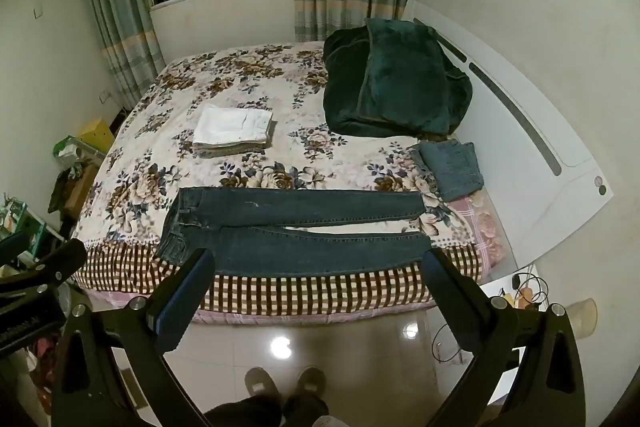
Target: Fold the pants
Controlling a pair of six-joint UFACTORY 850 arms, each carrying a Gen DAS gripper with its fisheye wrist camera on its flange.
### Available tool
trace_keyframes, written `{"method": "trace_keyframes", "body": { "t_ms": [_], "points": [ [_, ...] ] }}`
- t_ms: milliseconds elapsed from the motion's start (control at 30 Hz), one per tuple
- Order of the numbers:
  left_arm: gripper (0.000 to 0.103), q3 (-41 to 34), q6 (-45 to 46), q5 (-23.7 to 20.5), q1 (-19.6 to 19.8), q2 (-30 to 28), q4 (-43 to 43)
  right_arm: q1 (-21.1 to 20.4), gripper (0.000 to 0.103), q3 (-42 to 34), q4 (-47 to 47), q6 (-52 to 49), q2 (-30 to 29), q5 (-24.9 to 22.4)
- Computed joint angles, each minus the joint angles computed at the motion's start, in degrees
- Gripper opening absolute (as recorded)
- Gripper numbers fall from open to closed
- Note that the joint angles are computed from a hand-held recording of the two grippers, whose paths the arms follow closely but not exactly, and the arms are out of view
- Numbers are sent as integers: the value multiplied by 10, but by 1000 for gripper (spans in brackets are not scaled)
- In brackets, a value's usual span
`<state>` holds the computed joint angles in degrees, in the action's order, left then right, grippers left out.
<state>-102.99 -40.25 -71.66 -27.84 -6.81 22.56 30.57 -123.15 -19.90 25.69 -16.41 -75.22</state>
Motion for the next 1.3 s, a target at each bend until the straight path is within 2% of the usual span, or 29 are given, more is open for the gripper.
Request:
{"method": "trace_keyframes", "body": {
  "t_ms": [833,967,1300],
  "points": [
    [103,2,-3,5,1,2,7,-7,103,-19,11,-14,-6,-11],
    [103,-3,-4,1,1,0,8,12,103,-20,1,0,-8,-15],
    [103,12,-4,6,0,11,8,12,103,-18,1,2,-7,-15]
  ]
}}
